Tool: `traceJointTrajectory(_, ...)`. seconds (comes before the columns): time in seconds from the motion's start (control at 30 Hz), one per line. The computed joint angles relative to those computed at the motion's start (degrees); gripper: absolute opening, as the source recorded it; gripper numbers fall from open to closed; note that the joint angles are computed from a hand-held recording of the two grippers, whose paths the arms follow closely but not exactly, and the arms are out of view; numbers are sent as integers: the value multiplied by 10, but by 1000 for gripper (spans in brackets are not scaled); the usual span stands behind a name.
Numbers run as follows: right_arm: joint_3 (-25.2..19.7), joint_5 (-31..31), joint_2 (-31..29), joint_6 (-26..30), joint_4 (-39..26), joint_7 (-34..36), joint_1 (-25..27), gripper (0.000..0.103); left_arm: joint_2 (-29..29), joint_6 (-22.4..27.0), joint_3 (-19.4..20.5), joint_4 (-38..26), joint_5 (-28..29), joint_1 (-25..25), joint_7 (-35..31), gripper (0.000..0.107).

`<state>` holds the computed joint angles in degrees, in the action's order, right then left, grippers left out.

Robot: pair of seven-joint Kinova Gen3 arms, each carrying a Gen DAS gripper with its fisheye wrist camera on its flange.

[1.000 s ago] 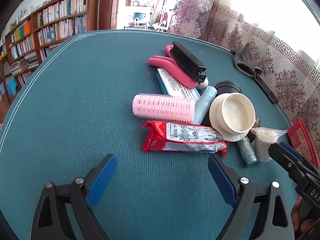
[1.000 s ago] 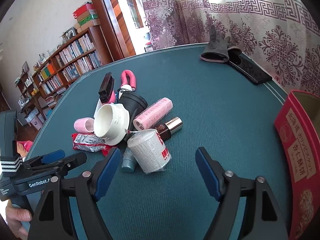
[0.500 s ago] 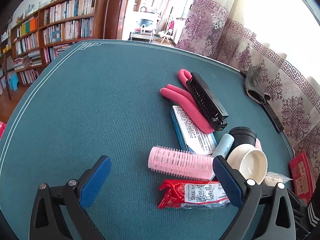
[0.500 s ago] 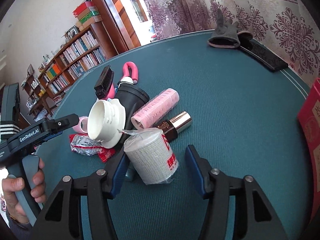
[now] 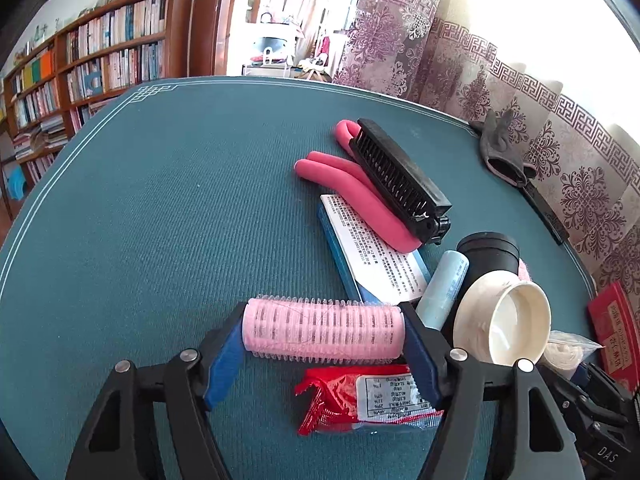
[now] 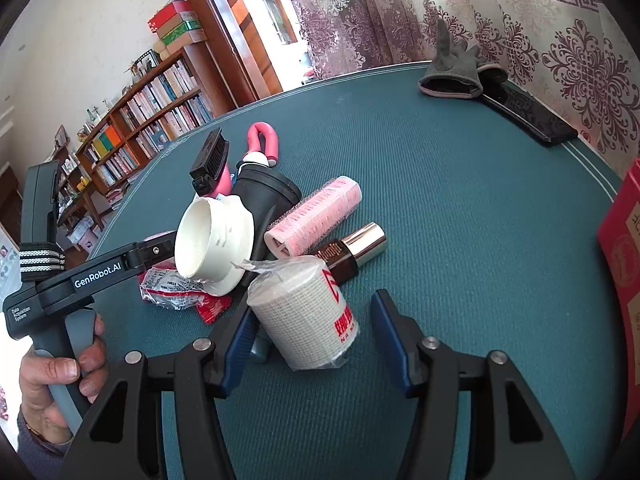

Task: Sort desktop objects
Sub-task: 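Grasp a pink roller with the left tool while the right tool grasps the white tape roll, then carry both items to the red tin box and open both tools to release them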

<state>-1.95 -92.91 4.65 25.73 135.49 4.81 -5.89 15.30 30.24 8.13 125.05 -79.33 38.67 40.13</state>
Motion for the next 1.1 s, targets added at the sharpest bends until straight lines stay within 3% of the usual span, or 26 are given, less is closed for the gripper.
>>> traceJointTrajectory(0.03, 0, -1, 0, 0, 0, 0, 0, 59, 0, 10, 7, 0, 3, 1, 2, 73)
traceJointTrajectory(0.1, 2, 2, 1, 6, -1, -2, 3, 47, -3, 27, 7, 0, 15, 17, -2, 73)
traceJointTrajectory(0.17, 3, 7, 2, 5, -2, -12, 4, 44, -5, 49, 14, -1, 19, 30, 1, 73)
traceJointTrajectory(0.3, 0, 10, -7, -5, 1, -18, 4, 43, -10, 78, 26, 1, 22, 46, 6, 73)
traceJointTrajectory(0.47, -2, -14, -44, -26, 22, 4, -2, 43, -26, 69, 30, 19, 5, 37, 45, 73)
traceJointTrajectory(0.67, 6, 2, -87, -22, 45, -27, 8, 43, -42, 91, 49, 33, -15, 38, 89, 73)
traceJointTrajectory(0.93, 50, 112, -172, -19, 66, -117, 44, 43, -53, 116, 80, 45, -19, 56, 143, 73)
traceJointTrajectory(1.1, 109, 191, -224, -13, 71, -176, 62, 43, -53, 109, 88, 37, -10, 64, 142, 73)
